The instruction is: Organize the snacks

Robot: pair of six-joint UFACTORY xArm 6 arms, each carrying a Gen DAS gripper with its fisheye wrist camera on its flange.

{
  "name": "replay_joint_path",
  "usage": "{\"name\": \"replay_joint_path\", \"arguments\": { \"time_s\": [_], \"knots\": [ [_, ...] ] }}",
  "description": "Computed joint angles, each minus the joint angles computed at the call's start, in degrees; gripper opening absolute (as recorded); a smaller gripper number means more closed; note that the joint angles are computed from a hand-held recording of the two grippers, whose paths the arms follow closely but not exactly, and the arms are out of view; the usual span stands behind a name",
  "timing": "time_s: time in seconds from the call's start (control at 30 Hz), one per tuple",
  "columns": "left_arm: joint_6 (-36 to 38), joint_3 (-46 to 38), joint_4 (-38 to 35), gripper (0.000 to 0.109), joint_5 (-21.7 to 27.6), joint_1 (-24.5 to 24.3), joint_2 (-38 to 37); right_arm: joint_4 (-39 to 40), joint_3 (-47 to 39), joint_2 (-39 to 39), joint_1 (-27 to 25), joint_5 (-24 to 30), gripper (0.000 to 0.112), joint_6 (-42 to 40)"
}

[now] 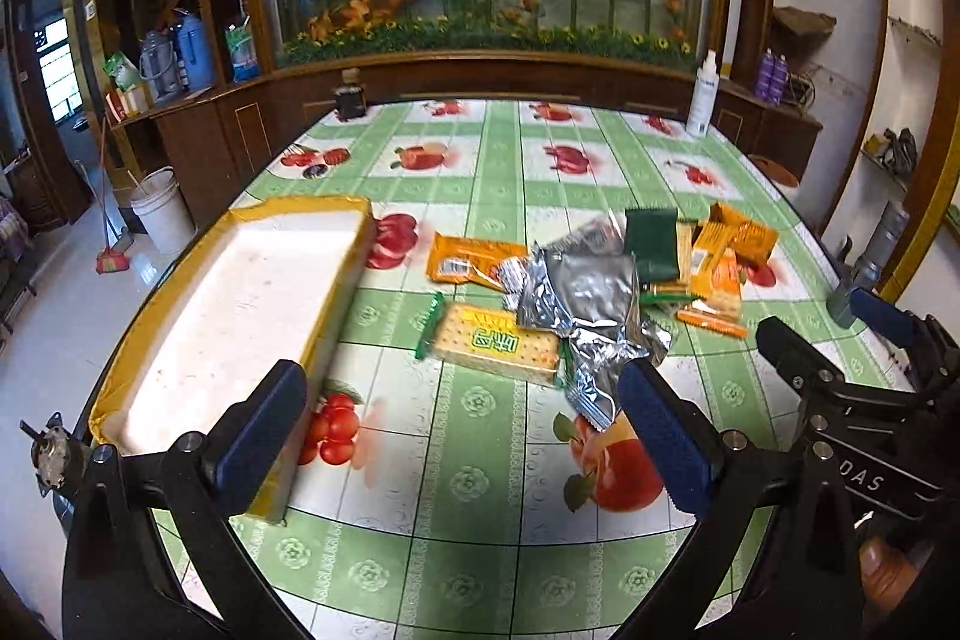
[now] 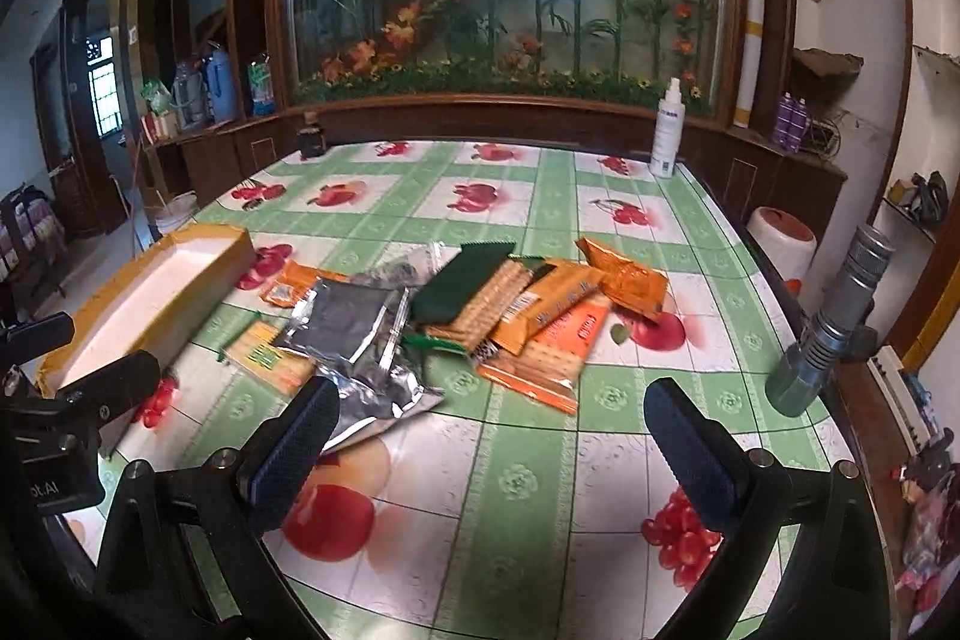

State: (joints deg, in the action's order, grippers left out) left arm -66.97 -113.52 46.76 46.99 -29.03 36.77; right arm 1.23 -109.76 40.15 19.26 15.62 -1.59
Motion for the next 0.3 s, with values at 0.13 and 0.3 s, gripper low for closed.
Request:
{"name": "replay_joint_path", "arguments": {
  "time_s": [0.13,0.3],
  "knots": [
    [-4.1,2.6,3.1,0.103,-1.9,0.5,-2.0,4.1,-0.6,-0.3,0.7,0.2,0.102,-3.3],
    [-8.8,4.1,10.2,0.103,0.3,-0.2,-3.5,8.2,0.3,-1.2,1.0,0.6,0.102,-5.6]
  ]
}}
